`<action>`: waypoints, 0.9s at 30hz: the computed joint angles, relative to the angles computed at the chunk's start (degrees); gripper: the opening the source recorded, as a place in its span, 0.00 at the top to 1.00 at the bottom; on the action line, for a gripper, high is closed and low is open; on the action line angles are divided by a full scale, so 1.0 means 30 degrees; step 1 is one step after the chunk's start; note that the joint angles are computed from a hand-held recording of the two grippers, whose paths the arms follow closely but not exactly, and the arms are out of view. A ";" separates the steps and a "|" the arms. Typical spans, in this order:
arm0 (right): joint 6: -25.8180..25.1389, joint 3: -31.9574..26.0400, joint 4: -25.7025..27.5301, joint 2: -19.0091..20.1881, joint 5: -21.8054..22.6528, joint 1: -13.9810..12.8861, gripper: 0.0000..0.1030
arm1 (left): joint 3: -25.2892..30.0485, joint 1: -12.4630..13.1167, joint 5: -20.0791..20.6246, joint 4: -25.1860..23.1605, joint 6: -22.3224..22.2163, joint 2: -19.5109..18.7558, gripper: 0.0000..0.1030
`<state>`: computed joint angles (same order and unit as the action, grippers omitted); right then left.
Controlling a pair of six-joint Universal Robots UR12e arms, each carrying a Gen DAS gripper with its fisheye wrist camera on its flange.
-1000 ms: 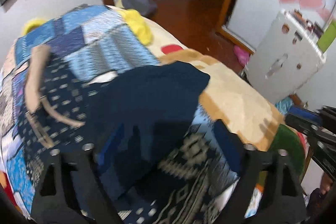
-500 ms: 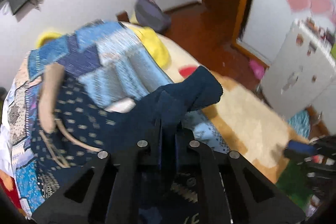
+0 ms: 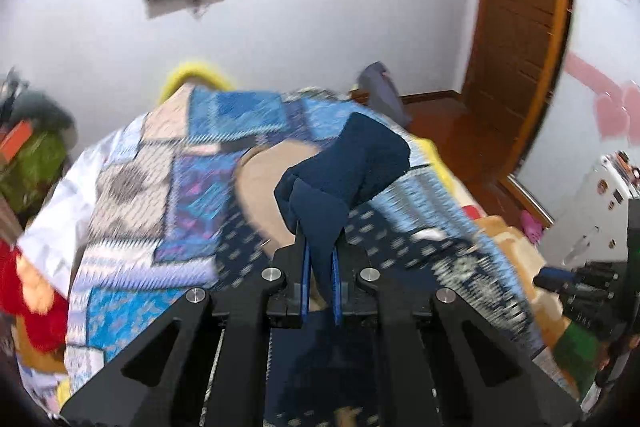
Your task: Fold large clothes
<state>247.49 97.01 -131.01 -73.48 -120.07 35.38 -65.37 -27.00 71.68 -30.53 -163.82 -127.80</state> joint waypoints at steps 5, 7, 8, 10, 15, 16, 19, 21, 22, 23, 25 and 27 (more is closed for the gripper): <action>-0.1800 -0.1874 0.0847 0.1605 0.0971 -0.0433 0.92 | -0.0912 0.0918 0.0732 -0.0660 -0.0160 -0.0194 0.92; -0.2324 -0.2606 0.1722 0.2350 0.1634 -0.0617 0.92 | -0.1303 0.1217 0.0978 -0.1130 -0.0395 -0.0306 0.92; -0.2554 -0.3074 0.2560 0.2777 0.1956 -0.0695 0.92 | -0.1403 0.1351 0.1134 -0.1381 -0.0518 -0.0404 0.92; -0.2906 -0.3603 0.3782 0.3320 0.2301 -0.0740 0.92 | -0.1643 0.1630 0.1460 -0.1963 -0.0729 -0.0637 0.92; -0.3633 -0.4833 0.6805 0.4364 0.0353 -0.0199 0.92 | -0.2242 0.2181 0.1663 -0.3389 -0.1149 -0.1029 0.91; -0.3439 -0.5078 0.7601 0.4485 0.0004 -0.0119 0.92 | -0.2359 0.2295 0.1530 -0.3627 -0.1264 -0.1080 0.90; -0.3234 -0.4775 0.7473 0.4303 -0.0120 -0.0071 0.92 | -0.2833 0.2536 0.1355 -0.3703 -0.1603 -0.1079 0.85; -0.2925 -0.4421 0.7214 0.4059 -0.0042 -0.0095 0.92 | -0.3198 0.2639 0.1419 -0.3509 -0.1789 -0.0979 0.84; -0.2691 -0.4256 0.7226 0.3931 -0.0014 -0.0120 0.92 | -0.3403 0.2705 0.1366 -0.3368 -0.1845 -0.0893 0.81; -0.2532 -0.4137 0.7356 0.3812 -0.0074 -0.0142 0.92 | -0.3584 0.2776 0.1289 -0.3264 -0.1886 -0.0804 0.80; -0.1939 -0.4235 0.8680 0.3794 -0.0404 -0.0147 0.92 | -0.3824 0.2848 0.1561 -0.3188 -0.1931 -0.0662 0.70; -0.1810 -0.3898 0.9102 0.3531 -0.0311 -0.0173 0.92 | -0.3924 0.2915 0.1782 -0.3333 -0.1857 -0.0554 0.63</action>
<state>242.06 85.31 -103.71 -62.88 -121.00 34.86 -77.14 -18.25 77.02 -40.53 -169.39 -129.46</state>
